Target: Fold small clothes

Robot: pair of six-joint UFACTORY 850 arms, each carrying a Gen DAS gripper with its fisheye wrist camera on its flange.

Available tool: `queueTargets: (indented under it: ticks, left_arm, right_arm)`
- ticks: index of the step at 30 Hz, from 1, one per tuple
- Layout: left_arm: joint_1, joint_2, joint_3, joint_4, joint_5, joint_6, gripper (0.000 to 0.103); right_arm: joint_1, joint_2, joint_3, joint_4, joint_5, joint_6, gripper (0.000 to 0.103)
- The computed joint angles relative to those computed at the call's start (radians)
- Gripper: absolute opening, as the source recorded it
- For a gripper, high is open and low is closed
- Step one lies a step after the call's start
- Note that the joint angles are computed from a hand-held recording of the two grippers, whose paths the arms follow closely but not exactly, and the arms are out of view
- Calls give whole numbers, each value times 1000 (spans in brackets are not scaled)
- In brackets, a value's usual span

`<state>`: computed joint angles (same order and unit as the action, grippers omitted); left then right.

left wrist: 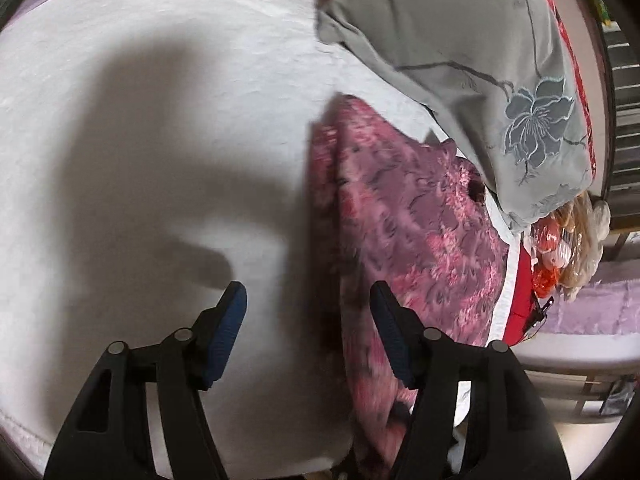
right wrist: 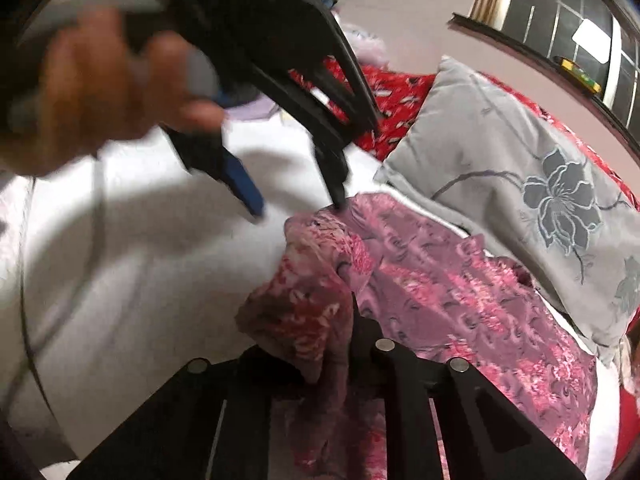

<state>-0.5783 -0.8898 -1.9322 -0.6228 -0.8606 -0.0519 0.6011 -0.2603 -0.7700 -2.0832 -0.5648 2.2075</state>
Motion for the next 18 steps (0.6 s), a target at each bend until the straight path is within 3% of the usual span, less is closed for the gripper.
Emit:
queueTargets:
  ticks: [7, 9, 10, 13, 18]
  left_arm:
    - [-49, -158, -262, 62, -115, -77, 61]
    - [-61, -163, -279, 83, -111, -88, 39]
    - [-66, -166, -289, 88, -118, -96, 17]
    - [-80, -150, -288, 129, -102, -142, 12]
    - [-118, -113, -289, 184, -66, -181, 12]
  right_arm:
    - [-26, 38, 28, -86, 27, 88, 9]
    - [-35, 54, 41, -115, 22, 123, 9]
    - [-40, 62, 48, -130, 22, 142, 9]
    - [-57, 98, 76, -165, 29, 209, 9]
    - [-101, 185, 137, -234, 48, 350, 9]
